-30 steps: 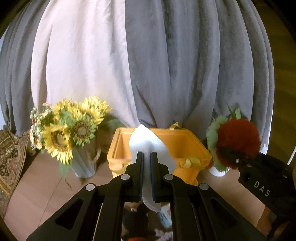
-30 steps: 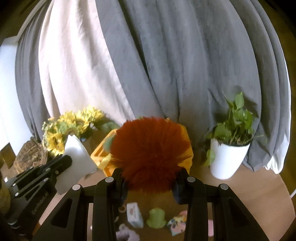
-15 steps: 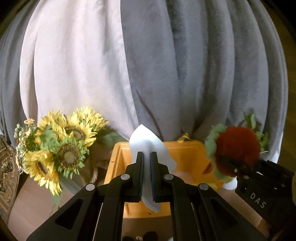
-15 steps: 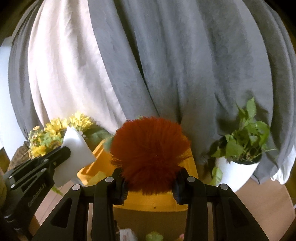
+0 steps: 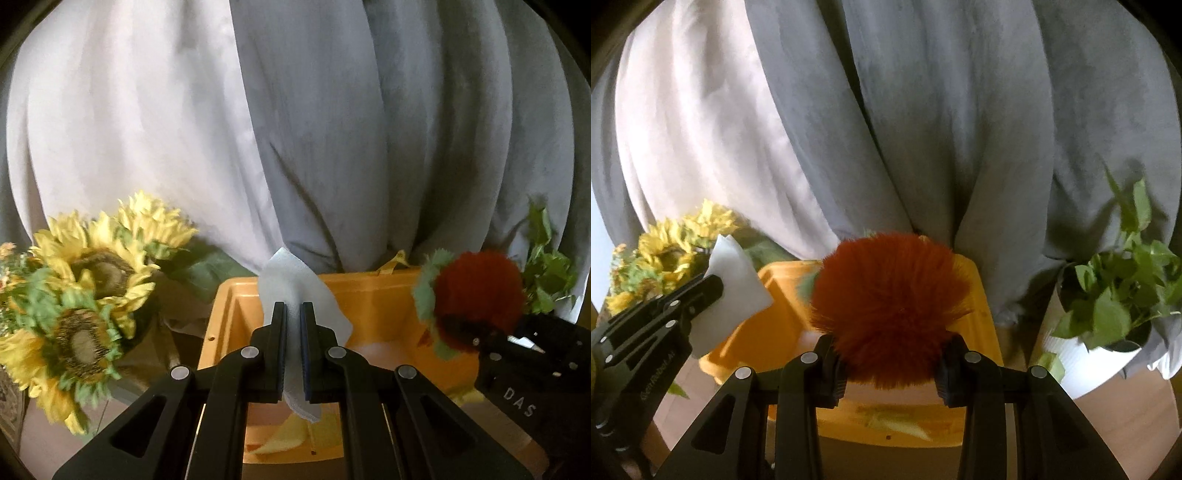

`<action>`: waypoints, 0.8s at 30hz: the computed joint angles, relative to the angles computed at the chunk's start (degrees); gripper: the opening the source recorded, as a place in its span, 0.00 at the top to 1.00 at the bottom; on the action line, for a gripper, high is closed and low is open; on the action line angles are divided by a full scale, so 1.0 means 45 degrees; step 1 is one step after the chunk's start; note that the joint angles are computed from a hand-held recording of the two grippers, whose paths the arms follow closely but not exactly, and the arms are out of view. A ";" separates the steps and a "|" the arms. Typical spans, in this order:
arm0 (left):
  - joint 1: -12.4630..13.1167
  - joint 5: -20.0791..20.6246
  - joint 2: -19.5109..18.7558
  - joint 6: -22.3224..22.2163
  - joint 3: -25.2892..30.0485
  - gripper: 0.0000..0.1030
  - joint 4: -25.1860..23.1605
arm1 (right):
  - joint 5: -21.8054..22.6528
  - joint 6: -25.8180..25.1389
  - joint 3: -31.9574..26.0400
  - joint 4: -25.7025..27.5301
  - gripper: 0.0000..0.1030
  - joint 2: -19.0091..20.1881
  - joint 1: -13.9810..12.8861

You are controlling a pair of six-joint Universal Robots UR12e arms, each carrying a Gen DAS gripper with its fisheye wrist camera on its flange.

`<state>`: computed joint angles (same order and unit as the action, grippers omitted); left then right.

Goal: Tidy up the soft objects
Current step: 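Carry the white cloth with the left gripper while the right gripper carries the red pompom into the orange crate, then open both grippers to drop the cloth and pompom into the crate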

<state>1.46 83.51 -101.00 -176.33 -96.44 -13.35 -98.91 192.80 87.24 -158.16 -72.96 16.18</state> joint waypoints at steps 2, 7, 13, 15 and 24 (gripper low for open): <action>-0.0001 -0.0104 -0.0181 0.0066 0.0261 0.91 -0.0515 | -0.0040 -0.0089 -0.0214 0.0320 0.63 0.0148 -0.0032; -0.0075 0.0116 -0.0463 0.0342 0.0552 0.91 -0.1206 | 0.0103 -0.0223 -0.0687 0.1294 0.63 0.0463 -0.0120; -0.0108 0.0265 -0.0581 0.0557 0.0712 0.77 -0.1672 | 0.0184 -0.0456 -0.1258 0.2469 0.53 0.0804 -0.0171; -0.0106 0.0332 -0.0624 0.0589 0.0752 0.66 -0.1592 | 0.0123 -0.0420 -0.1237 0.2485 0.43 0.0803 -0.0131; -0.0220 0.0861 -0.0205 0.0762 0.0444 0.38 -0.1117 | -0.0241 -0.0035 -0.0817 0.2104 0.35 0.0432 -0.0140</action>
